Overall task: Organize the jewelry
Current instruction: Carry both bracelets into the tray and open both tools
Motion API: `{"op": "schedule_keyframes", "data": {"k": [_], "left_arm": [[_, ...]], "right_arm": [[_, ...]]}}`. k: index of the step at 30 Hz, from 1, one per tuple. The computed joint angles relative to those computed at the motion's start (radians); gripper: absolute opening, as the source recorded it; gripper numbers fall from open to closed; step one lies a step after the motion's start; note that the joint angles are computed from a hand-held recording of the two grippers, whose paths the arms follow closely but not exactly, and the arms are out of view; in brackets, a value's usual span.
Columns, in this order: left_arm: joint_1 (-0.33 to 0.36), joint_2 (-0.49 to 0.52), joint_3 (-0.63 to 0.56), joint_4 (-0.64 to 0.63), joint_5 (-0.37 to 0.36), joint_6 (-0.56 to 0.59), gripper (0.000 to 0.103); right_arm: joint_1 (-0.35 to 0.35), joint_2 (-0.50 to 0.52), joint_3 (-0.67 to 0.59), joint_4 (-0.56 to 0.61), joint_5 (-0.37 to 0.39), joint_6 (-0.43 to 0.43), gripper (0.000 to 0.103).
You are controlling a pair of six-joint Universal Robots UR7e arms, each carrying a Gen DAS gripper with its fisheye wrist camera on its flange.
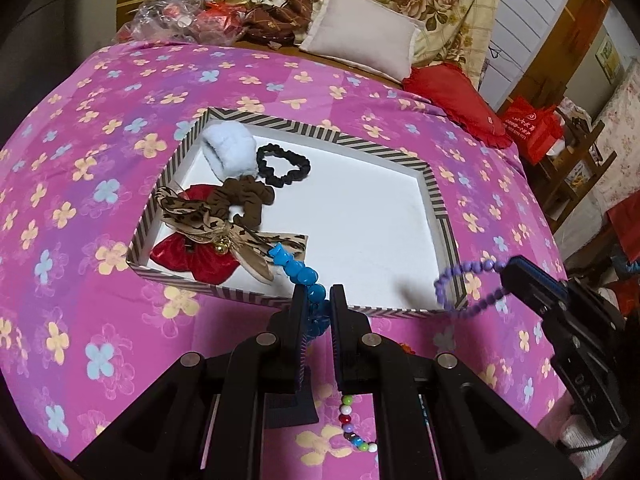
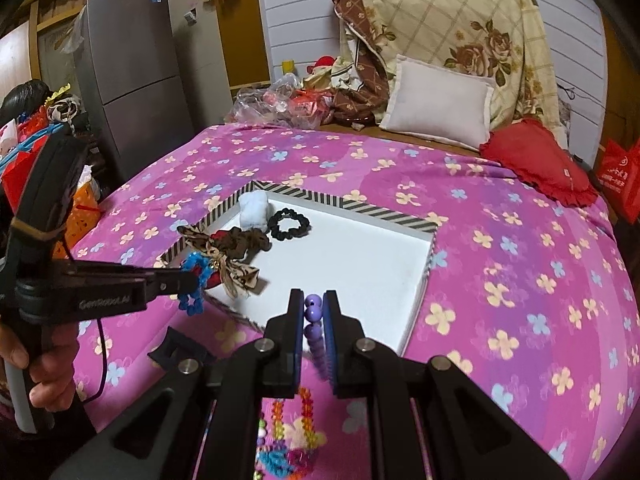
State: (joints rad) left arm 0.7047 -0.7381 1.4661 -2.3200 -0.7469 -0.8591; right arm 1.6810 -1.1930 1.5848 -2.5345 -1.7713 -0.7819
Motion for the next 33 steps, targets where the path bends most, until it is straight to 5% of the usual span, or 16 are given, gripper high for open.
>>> {"op": "schedule_keyframes", "data": {"k": [13, 23, 33], "left_arm": [[0.057, 0.062, -0.097, -0.034, -0.035, 0.071, 0.013], [0.134, 0.159, -0.250, -0.041, -0.074, 0.118, 0.013], [0.174, 0.204, -0.318, 0.066, -0.041, 0.075, 0.013]], "right_arm": [[0.016, 0.198, -0.218, 0.102, -0.037, 0.036, 0.009], [0.016, 0.416, -0.513, 0.260, -0.017, 0.129, 0.009], [-0.017, 0.604, -0.766, 0.389, -0.126, 0.252, 0.010]]}}
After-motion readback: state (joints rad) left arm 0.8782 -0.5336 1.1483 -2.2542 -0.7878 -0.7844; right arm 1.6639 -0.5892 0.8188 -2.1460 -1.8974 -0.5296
